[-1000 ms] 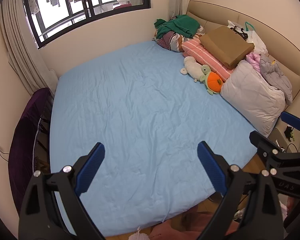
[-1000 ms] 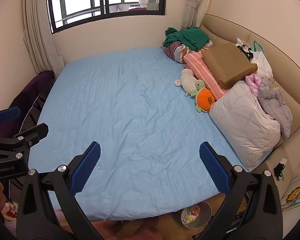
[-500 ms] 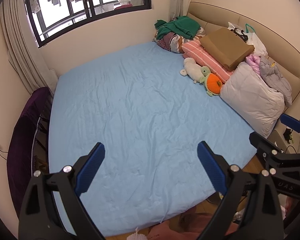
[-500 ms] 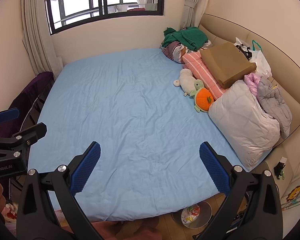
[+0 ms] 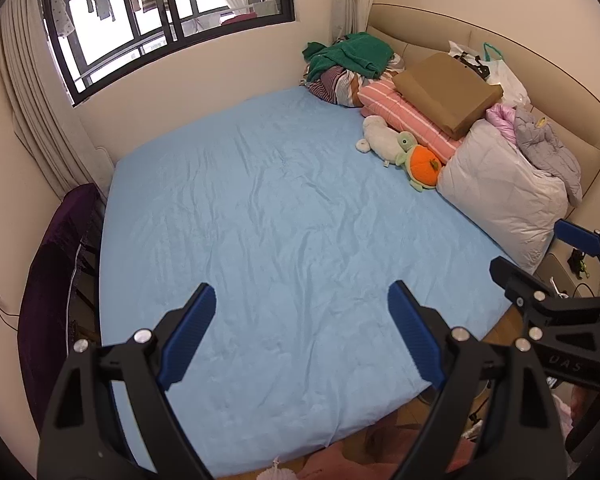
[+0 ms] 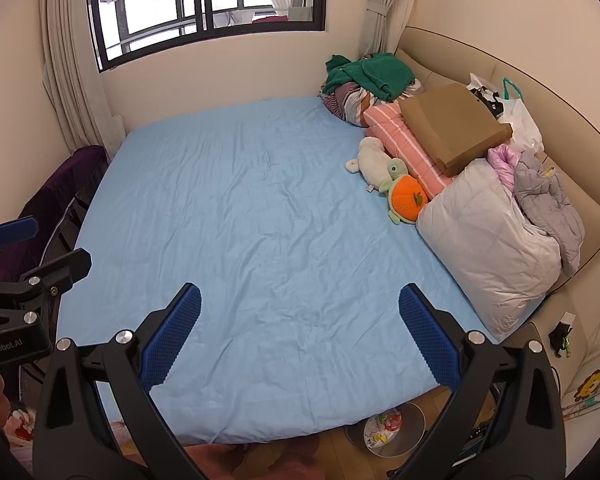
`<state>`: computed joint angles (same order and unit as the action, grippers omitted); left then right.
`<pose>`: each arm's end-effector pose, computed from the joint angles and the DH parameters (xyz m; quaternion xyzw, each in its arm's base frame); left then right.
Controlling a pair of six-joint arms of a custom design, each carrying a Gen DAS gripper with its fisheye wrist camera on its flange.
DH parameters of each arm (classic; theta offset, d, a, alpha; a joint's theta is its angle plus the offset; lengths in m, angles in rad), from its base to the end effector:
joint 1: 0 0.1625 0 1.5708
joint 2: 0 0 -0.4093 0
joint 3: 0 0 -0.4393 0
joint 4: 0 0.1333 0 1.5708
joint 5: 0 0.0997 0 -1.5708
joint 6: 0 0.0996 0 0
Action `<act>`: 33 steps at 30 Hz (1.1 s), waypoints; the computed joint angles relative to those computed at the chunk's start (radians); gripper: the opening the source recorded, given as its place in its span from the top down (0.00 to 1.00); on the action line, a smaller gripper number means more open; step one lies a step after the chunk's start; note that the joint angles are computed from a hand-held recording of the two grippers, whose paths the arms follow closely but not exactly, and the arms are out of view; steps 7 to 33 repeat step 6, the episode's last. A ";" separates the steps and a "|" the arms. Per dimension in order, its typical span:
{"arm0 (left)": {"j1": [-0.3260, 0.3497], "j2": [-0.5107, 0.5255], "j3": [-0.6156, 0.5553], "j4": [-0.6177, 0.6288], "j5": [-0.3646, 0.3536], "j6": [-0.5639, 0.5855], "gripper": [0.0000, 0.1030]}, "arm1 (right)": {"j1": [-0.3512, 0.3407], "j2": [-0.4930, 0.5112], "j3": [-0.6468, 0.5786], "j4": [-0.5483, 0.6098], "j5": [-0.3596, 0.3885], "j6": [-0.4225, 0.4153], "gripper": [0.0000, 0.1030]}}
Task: Collect trash
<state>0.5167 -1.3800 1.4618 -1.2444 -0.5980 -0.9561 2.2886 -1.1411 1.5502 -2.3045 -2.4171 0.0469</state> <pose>-0.4019 -0.4763 0.4374 0.1370 0.8600 -0.2904 0.3966 0.4975 -0.4805 0.3291 0.2336 -0.8715 0.2879 0.3210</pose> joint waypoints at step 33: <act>0.003 0.000 0.003 -0.015 -0.020 0.011 0.15 | -0.003 0.004 -0.001 -0.002 -0.003 0.007 0.07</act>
